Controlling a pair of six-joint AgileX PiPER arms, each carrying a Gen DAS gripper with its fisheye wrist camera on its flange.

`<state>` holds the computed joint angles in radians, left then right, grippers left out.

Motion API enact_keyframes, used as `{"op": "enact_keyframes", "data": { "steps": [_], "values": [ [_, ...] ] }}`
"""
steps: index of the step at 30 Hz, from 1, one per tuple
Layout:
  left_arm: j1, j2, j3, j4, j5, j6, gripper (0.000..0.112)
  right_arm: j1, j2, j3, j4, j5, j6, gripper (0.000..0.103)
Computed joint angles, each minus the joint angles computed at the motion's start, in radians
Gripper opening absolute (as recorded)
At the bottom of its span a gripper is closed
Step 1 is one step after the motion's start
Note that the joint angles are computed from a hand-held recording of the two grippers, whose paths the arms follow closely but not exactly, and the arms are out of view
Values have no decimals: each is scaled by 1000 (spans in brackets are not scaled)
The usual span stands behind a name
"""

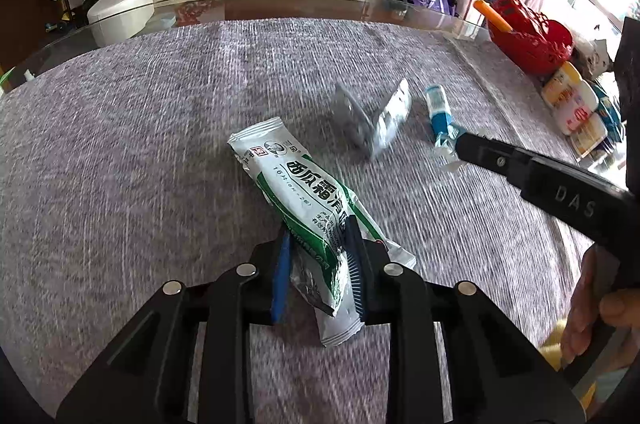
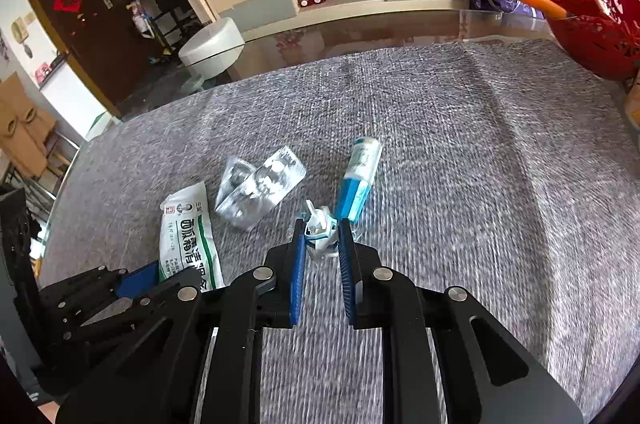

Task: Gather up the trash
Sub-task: 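Grasp the green-and-white medicine packet with the left tool while the right tool grasps a white foil scrap, then carry the medicine packet and foil scrap down into the bin and open both tools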

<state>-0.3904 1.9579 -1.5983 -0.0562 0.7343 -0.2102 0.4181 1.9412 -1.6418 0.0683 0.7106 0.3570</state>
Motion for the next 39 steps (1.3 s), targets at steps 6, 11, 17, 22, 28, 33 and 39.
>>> {"op": "enact_keyframes", "data": {
  "steps": [6,11,17,22,28,33,39],
  "values": [
    [-10,-162,213,-19,-80,34,18,32,-113,133,-13,-31,37,17],
    [-15,-327,371,-41,-133,47,17,75,-214,246,-37,-51,80,17],
    [-59,-502,486,56,-117,-47,17,175,-332,355,-154,-34,221,17],
    [-123,-625,585,140,-91,-153,17,260,-438,456,-252,-28,353,17],
    [-219,-749,721,222,-78,-281,17,357,-520,566,-329,-27,484,17],
    [-303,-802,818,276,-86,-391,17,440,-546,651,-370,-54,590,17],
    [-396,-828,941,306,-119,-499,17,521,-520,722,-419,-81,696,17]
  ]
}}
